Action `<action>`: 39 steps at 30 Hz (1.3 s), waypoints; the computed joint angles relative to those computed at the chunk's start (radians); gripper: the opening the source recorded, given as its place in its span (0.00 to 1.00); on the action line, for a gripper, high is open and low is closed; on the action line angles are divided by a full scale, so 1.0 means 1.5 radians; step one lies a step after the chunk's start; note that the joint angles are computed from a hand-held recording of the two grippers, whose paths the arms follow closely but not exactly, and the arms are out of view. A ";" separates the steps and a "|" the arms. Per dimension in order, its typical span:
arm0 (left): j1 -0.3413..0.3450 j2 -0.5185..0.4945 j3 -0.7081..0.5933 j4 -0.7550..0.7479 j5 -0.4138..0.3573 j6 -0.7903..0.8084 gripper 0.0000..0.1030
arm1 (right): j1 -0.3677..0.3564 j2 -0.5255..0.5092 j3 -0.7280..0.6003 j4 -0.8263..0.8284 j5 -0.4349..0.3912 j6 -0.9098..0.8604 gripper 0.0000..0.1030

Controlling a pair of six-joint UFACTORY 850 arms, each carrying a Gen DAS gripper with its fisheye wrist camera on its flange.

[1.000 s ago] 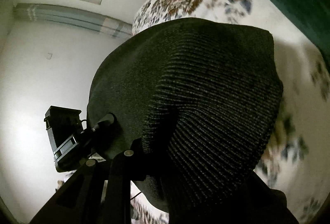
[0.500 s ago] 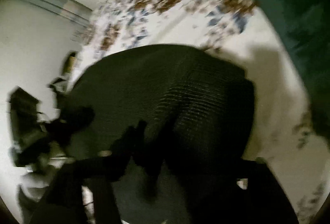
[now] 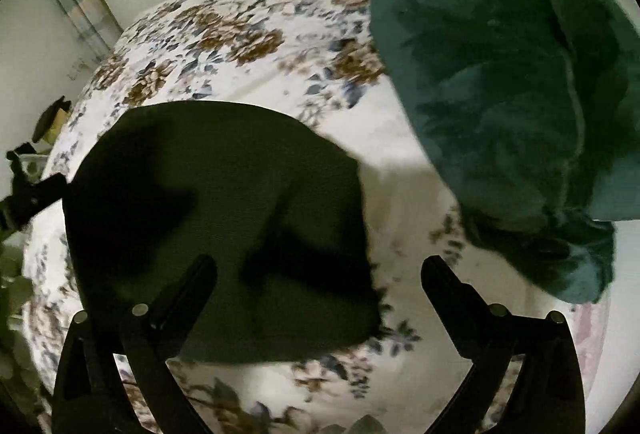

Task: Fold small clothes

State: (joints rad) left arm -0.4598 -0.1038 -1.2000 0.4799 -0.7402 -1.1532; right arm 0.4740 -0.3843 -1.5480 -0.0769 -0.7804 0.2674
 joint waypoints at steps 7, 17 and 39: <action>-0.131 0.055 0.007 0.057 -0.155 -0.099 0.96 | 0.023 0.156 0.129 -0.029 -0.024 0.033 1.00; -0.332 0.110 -0.081 0.112 -0.381 -0.233 0.96 | 0.072 0.403 0.204 -0.131 -0.112 0.114 1.00; -0.642 0.025 -0.360 0.276 -0.743 -0.305 0.96 | 0.427 0.580 -0.044 -0.399 -0.426 0.280 1.00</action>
State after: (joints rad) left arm -1.4222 -0.0669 -1.7406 0.8935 -1.8548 -1.6101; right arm 1.1144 0.4859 -1.6136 -0.6752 -1.4195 0.6866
